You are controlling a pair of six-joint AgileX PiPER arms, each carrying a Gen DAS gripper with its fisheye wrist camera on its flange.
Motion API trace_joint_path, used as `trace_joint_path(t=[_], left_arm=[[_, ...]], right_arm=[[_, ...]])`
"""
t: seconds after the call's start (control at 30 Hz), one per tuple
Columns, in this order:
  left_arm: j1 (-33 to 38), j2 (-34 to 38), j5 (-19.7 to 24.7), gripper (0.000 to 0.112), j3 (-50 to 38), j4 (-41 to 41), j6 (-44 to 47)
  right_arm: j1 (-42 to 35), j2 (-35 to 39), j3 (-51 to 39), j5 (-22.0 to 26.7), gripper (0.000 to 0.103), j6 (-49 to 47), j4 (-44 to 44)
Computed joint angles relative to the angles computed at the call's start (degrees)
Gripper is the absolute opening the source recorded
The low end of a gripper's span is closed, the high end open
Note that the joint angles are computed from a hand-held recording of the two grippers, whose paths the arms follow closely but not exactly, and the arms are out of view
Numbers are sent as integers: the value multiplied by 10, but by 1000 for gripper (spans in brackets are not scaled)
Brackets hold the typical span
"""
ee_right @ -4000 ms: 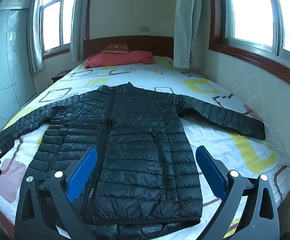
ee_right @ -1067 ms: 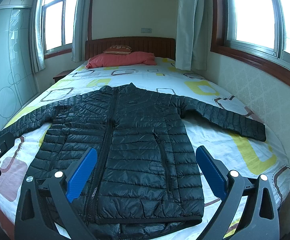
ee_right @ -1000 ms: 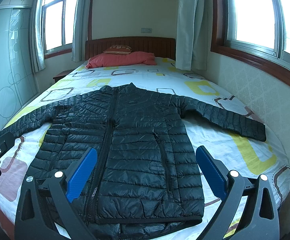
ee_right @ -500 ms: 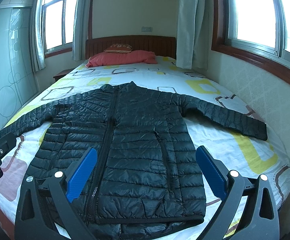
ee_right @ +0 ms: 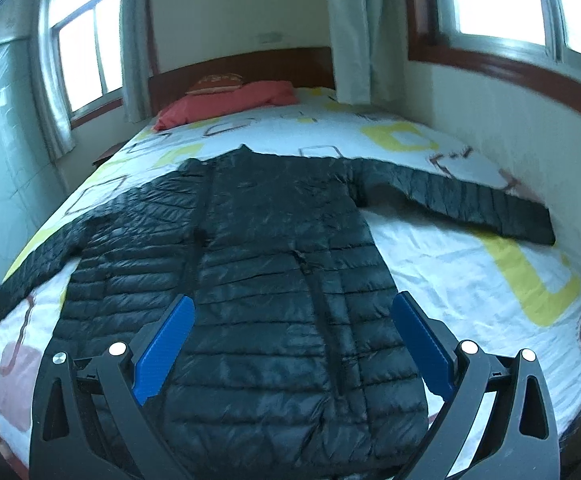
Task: Fold large clothes
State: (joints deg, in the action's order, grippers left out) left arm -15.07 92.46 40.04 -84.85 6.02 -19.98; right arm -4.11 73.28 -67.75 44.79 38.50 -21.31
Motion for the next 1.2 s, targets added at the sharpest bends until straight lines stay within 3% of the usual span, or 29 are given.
trace_joint_path(t=[0.23, 0.4, 0.43, 0.47, 0.53, 0.73, 1.0, 1.2], left_arm=[[90, 132, 16, 101, -95, -6, -12], [140, 221, 38, 101, -178, -4, -39], [149, 236, 39, 101, -192, -2, -49], [157, 249, 40, 101, -203, -3, -58], [171, 268, 38, 101, -219, -12, -67], [189, 319, 50, 101, -266, -11, -101], [177, 330, 28, 101, -252, 52, -150], [175, 329, 0, 101, -234, 73, -164]], right_arm=[[-185, 56, 0, -74, 98, -178, 231], [-299, 113, -6, -112, 98, -261, 336], [-322, 126, -9, -119, 94, -277, 358], [-338, 136, -13, -122, 79, -288, 371], [-386, 172, -34, -115, 66, -327, 421], [-533, 252, -63, -112, 67, -486, 676], [-641, 366, -122, -89, 71, -602, 902], [-647, 413, -187, -116, 78, -588, 919]])
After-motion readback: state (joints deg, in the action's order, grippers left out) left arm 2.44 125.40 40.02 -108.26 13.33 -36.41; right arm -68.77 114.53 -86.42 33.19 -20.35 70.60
